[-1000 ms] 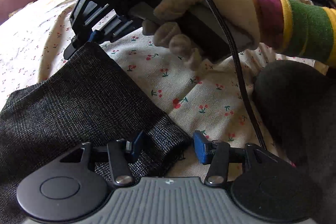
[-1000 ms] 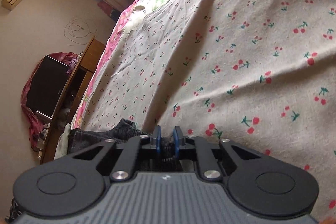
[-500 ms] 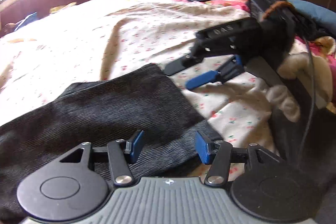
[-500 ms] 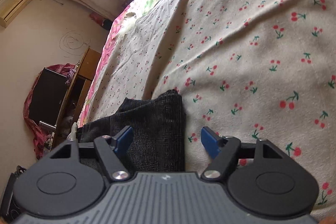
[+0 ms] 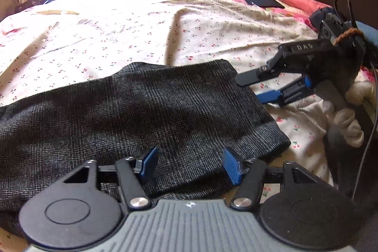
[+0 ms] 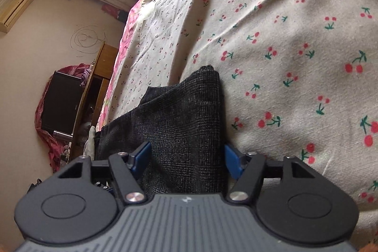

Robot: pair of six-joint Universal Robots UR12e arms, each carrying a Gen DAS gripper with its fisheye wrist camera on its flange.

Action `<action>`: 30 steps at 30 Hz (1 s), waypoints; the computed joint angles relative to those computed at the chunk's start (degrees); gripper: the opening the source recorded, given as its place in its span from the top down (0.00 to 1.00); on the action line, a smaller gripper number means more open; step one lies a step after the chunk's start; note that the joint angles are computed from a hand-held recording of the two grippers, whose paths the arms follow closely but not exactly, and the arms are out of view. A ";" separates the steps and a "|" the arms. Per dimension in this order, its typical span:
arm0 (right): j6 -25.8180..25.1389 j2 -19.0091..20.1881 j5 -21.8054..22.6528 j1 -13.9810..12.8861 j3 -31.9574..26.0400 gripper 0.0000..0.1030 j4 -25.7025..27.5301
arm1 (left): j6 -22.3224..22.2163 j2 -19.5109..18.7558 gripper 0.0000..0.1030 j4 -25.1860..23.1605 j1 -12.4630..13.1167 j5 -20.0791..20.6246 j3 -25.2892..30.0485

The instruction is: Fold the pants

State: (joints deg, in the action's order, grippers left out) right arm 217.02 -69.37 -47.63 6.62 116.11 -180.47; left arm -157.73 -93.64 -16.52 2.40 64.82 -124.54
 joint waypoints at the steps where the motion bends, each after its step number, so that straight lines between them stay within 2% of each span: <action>1: 0.74 0.32 -0.05 0.29 -0.24 0.36 -0.20 | -0.71 -0.46 0.30 0.78 0.17 0.59 0.15; 2: 0.70 0.63 -0.70 1.04 -1.06 0.40 0.57 | -1.44 -0.90 0.30 1.21 0.32 1.44 0.37; 4: -2.41 0.08 -2.12 2.12 -2.57 0.70 4.56 | -1.15 -1.01 0.30 1.08 0.99 2.06 0.40; 6: -1.61 -0.82 -2.07 2.42 -3.39 0.84 5.59 | -0.27 -0.62 0.30 2.09 2.20 1.04 -0.29; 7: 0.21 -1.01 -0.90 2.41 -3.68 0.86 3.88 | -0.52 -0.31 0.30 3.01 3.16 -0.21 -0.87; 10: 3.09 -1.45 0.19 3.63 -6.16 0.86 2.59 | -4.96 0.63 0.30 6.07 6.73 -5.76 -2.68; 13: 2.79 0.15 1.32 6.65 -11.00 0.86 2.54 | -10.36 1.32 0.30 11.64 10.33 -10.60 -4.55; 15: 2.79 2.81 1.91 9.42 -15.55 0.86 2.44 | -11.88 2.10 0.30 14.97 12.55 -11.91 -5.80; 18: 3.33 7.36 1.76 12.81 -22.19 0.86 2.76 | -12.43 3.63 0.29 17.69 15.63 -11.01 -7.22; 21: 5.58 11.90 -0.22 15.94 -27.84 0.86 3.67 | -12.22 4.46 0.28 18.20 18.59 -9.31 -8.30; 22: 6.96 13.16 -0.92 16.74 -29.26 0.86 3.86 | -12.20 4.67 0.28 17.70 19.10 -8.16 -8.46; 24: 11.92 16.19 -0.73 18.03 -31.61 0.95 0.89 | -12.18 5.14 0.28 16.11 20.19 -6.96 -8.78; 25: 13.17 17.07 -1.59 18.64 -32.48 0.95 0.53 | -12.25 5.23 0.28 15.45 20.68 -7.10 -8.88; 28: 13.29 19.06 -3.33 20.21 -34.35 0.95 0.34 | -13.22 4.99 0.28 14.55 20.96 -6.45 -8.68; 30: 13.34 18.98 -4.61 20.60 -33.85 0.91 -1.02 | -13.58 4.95 0.28 13.69 21.46 -8.02 -8.58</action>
State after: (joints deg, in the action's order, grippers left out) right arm 230.36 -50.39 -52.24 27.22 82.26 -181.49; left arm -171.32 -88.68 -2.83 23.86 56.81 -133.12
